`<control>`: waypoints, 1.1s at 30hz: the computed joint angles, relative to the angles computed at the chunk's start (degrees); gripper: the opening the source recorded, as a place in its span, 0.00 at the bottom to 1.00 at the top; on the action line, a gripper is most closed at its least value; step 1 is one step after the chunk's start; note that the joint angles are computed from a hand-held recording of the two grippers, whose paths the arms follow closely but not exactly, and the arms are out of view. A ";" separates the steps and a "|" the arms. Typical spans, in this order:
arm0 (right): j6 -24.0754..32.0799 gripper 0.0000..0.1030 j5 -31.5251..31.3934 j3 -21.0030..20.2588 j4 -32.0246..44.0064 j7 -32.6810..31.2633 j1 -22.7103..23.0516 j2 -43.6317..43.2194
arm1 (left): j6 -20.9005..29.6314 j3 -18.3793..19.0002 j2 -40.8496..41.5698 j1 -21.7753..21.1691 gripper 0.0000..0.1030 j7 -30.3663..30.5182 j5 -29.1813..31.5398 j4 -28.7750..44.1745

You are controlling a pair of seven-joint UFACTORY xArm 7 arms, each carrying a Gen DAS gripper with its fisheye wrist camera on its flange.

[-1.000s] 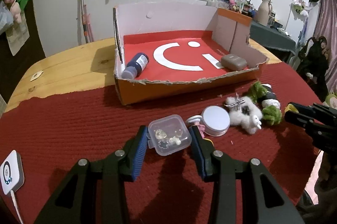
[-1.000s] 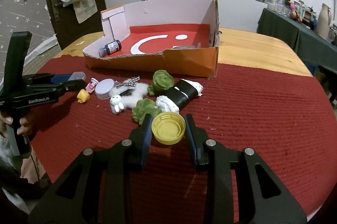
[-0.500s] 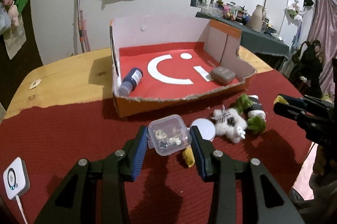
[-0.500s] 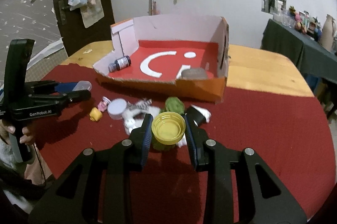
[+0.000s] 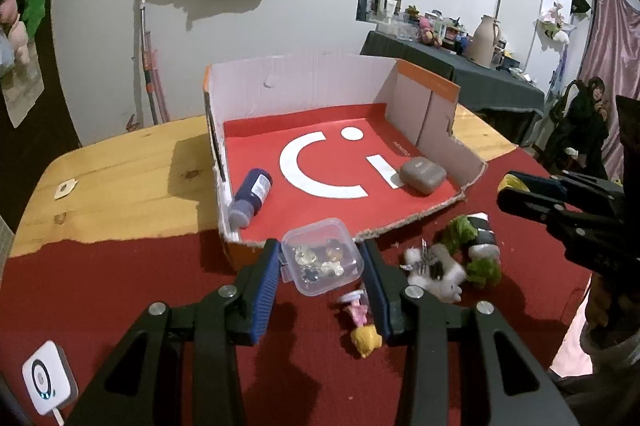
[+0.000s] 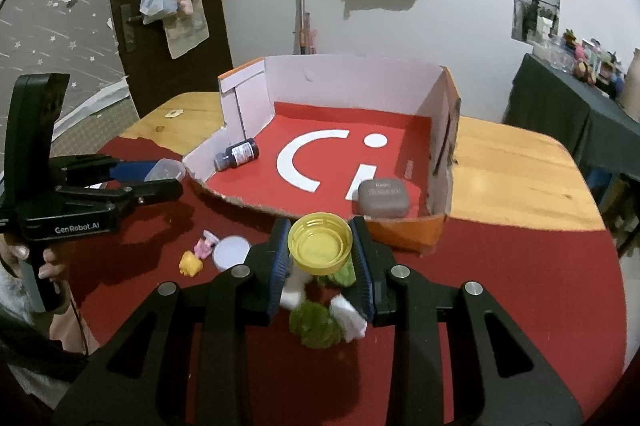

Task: Organize objects
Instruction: 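Carry the clear case and yellow cap into the box with both tools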

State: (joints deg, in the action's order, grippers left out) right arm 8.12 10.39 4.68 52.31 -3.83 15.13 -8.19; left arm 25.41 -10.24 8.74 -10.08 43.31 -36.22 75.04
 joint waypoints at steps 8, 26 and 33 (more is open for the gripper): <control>4.75 0.28 3.37 -0.21 8.34 -5.20 -0.48 6.28 | 3.18 -0.08 5.07 0.16 0.41 -3.11 4.52 6.84; 20.90 0.28 0.48 3.17 27.64 -11.61 -3.68 22.07 | 15.37 -0.94 18.27 0.40 0.41 -9.03 15.00 23.96; 26.65 0.28 0.20 3.19 32.70 -12.72 -3.93 25.59 | 18.93 -0.36 21.76 -0.59 0.41 -10.08 18.66 28.97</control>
